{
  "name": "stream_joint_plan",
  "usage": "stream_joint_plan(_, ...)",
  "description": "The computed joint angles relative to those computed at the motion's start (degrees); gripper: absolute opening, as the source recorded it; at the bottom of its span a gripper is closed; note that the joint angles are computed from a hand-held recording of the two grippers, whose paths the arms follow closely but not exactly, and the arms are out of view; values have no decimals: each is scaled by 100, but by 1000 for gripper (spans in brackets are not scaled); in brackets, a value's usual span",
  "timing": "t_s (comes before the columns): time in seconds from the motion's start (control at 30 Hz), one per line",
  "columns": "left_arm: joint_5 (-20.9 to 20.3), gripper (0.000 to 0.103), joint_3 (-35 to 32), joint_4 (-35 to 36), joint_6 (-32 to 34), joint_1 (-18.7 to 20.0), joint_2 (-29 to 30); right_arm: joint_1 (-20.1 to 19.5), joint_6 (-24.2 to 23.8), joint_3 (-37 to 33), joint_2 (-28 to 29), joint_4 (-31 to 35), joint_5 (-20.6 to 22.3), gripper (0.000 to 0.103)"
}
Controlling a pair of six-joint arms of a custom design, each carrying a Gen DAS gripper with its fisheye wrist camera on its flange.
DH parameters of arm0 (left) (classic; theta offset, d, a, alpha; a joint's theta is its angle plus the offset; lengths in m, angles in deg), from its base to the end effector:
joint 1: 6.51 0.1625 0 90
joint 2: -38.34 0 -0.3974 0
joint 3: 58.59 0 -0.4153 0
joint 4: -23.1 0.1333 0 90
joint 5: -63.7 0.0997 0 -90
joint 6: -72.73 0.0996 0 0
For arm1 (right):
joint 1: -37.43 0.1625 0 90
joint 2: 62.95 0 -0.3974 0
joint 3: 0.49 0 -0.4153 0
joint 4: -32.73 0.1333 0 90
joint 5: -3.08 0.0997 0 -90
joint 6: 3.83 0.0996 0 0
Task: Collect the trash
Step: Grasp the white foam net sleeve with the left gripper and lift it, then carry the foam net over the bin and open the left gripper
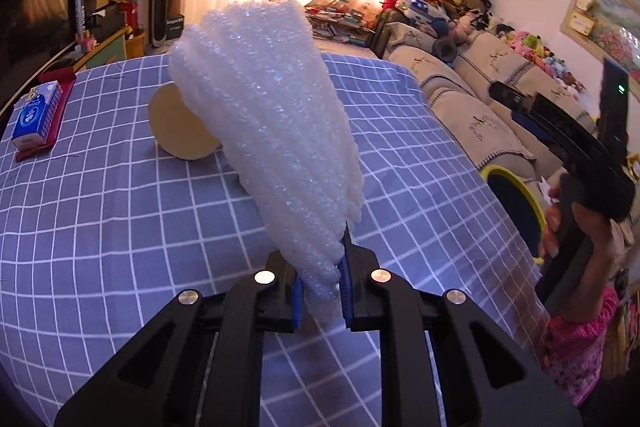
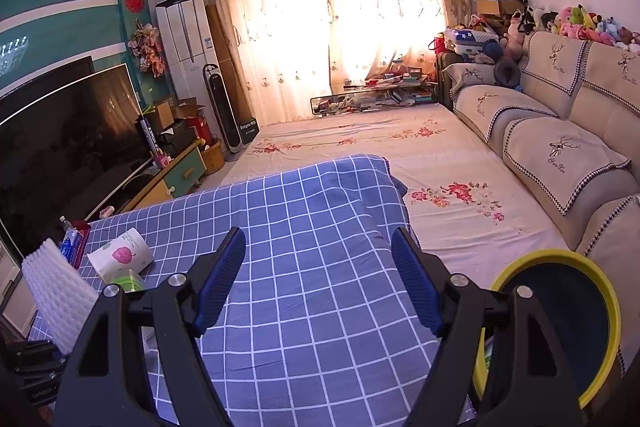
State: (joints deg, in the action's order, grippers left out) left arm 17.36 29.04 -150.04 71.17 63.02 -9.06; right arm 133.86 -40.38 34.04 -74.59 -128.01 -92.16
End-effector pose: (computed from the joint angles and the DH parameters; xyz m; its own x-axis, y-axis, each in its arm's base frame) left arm -0.0583 -0.7341 0.2019 -0.8488 -0.2060 -0.4869 0.2331 0.6808 -0.6944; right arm 0.2256 -0.8926 0.0885 -0.7563 -0.4327 0.4908 -0.6542 0.5094 -0.5591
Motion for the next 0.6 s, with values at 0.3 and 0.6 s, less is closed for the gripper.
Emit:
stream_joint_plan(0.3, -211, 15, -455, 52, 558, -347, 408, -72, 243, 428, -339, -1216, 45, 72)
stream_joint_plan(0.6, -650, 15, -2188, 1256, 1077, -580, 1528, -441, 256, 1244, -1222, -1846, -516, 74)
